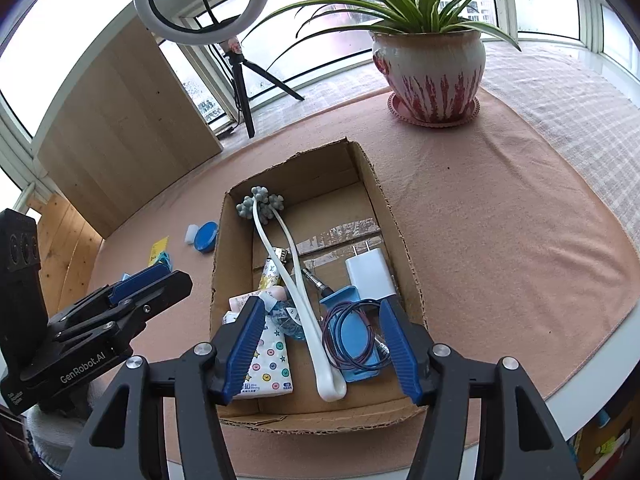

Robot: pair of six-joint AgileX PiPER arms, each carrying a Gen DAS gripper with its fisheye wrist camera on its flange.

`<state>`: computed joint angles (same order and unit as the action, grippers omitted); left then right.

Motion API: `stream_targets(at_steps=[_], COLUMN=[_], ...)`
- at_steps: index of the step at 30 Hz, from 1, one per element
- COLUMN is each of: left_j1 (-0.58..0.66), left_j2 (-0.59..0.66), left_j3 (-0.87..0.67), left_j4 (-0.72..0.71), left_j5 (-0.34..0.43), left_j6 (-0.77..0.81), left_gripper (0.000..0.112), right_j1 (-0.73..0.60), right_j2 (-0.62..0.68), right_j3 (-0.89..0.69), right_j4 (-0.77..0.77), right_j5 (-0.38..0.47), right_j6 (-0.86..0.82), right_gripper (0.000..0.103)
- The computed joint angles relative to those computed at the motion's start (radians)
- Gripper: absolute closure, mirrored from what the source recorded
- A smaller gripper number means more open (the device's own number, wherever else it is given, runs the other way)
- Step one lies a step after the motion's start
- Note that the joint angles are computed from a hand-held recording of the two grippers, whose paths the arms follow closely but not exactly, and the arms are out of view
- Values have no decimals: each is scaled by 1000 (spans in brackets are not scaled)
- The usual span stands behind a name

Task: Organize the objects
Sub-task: 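Carry the bottle with left while right carries the cord, releasing both into the box, then move both open grippers back over the remaining items on the table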

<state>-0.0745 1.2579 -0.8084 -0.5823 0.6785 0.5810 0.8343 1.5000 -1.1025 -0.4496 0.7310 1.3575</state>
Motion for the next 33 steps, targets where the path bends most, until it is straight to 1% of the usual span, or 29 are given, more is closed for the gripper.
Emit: stream_targets(at_steps=[5,10,13,18,22,24,26,29,31,33], left_j1=[84,231,338,529,670,721,761,801,812,817], left_j2=[-49,-61,-52,7,80,126,170,240,290,334], left_j3=[5,1,6,6,-10,-34,-61,-111,-152,-192], left_j4=[6,-59,-100,-140,-148,-147,-144,-141,-137,-137], left_j5=[34,109,157,228,256,264,272,282,290,303], left_j6=[39,151,228,349,432,451,466,475,467,461], left_gripper=[61,61,61,61,61,61,61,61,62,62], right_j1=[19,36,65,109,139,145,127,79,56,37], right_j2=[39,99,150,243,301,331,368,425,475,539], right_j3=[-58,-135,-202,-320,-393,-430,-481,-562,-636,-738], right_j4=[-6,21,13,-5,-68,-98,-55,73,142,196], right_j5=[19,29,59,104,117,120,115,88,95,130], right_j6=[-11,-70,-91,-121,-98,-92,-137,-245,-320,-399], right_gripper=[47,47,47,47,47,47,47,47,47,47])
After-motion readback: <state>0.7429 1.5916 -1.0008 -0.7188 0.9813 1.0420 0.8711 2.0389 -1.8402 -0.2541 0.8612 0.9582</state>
